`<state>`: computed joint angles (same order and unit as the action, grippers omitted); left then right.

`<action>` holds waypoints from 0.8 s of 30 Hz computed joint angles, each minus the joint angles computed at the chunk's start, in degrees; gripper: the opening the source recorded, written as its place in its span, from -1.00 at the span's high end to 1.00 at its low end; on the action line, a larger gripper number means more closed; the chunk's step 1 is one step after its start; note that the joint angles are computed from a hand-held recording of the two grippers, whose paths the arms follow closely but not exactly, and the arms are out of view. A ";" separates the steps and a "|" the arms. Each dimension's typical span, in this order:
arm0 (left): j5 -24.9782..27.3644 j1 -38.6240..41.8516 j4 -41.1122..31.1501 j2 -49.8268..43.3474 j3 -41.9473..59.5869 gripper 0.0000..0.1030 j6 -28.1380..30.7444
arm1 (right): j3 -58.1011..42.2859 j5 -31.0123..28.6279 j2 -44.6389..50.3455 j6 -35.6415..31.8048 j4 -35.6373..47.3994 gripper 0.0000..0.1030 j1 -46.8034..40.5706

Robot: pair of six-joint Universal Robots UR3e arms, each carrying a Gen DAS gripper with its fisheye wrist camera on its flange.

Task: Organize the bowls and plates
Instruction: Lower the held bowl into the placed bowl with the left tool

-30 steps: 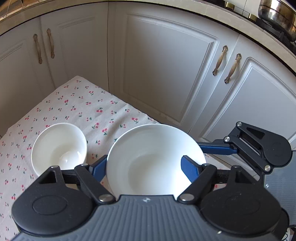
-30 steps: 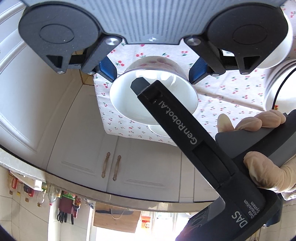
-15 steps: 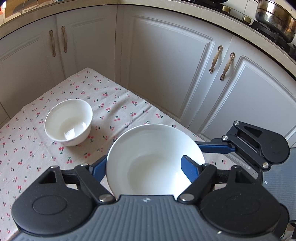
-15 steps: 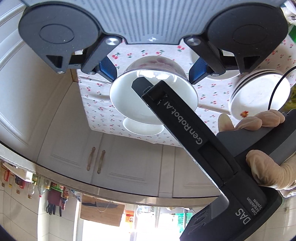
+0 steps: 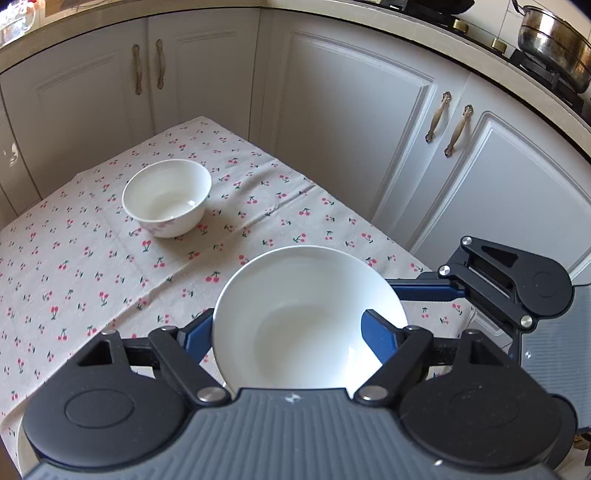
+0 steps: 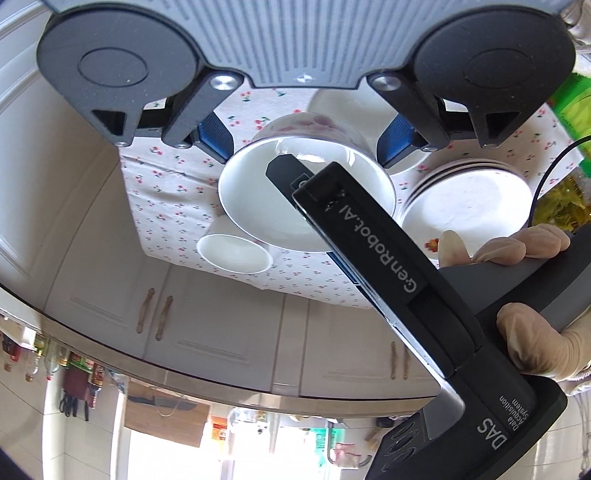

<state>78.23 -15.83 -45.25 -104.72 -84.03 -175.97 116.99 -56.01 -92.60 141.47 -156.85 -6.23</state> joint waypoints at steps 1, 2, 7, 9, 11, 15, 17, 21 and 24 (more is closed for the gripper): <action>0.08 0.09 0.39 0.72 -1.08 -0.60 -0.33 | 0.22 0.14 -0.18 -0.22 0.00 -0.71 0.16; 0.20 0.13 0.63 1.32 -1.97 -0.60 -0.50 | 0.81 0.29 -0.64 -0.59 0.10 -0.71 0.30; 0.46 0.36 2.17 4.08 -6.73 -0.60 -1.26 | 1.31 0.48 -1.05 -1.35 1.98 -0.71 1.16; 0.49 0.48 2.86 5.05 -8.70 -0.60 -1.48 | 1.88 0.37 -1.22 -1.75 2.24 -0.71 1.45; 0.67 0.49 3.43 5.74 -10.28 -0.60 -1.82 | 2.50 0.09 -1.43 -2.26 2.46 -0.71 1.82; 0.74 0.66 3.92 6.97 -12.88 -0.60 -1.84 | 3.03 -0.48 -1.57 -3.32 3.27 -0.71 2.52; 0.84 0.72 4.37 7.41 -13.82 -0.60 -1.84 | 3.61 -0.56 -1.68 -3.46 3.04 -0.71 2.77; 0.88 0.96 4.73 7.76 -14.83 -0.60 -1.43 | 3.45 -0.44 -1.26 -3.27 3.73 -0.71 2.95; 0.56 1.13 5.13 7.72 -15.26 -0.60 -1.07 | 3.63 -0.77 -1.04 -3.38 3.65 -0.71 3.10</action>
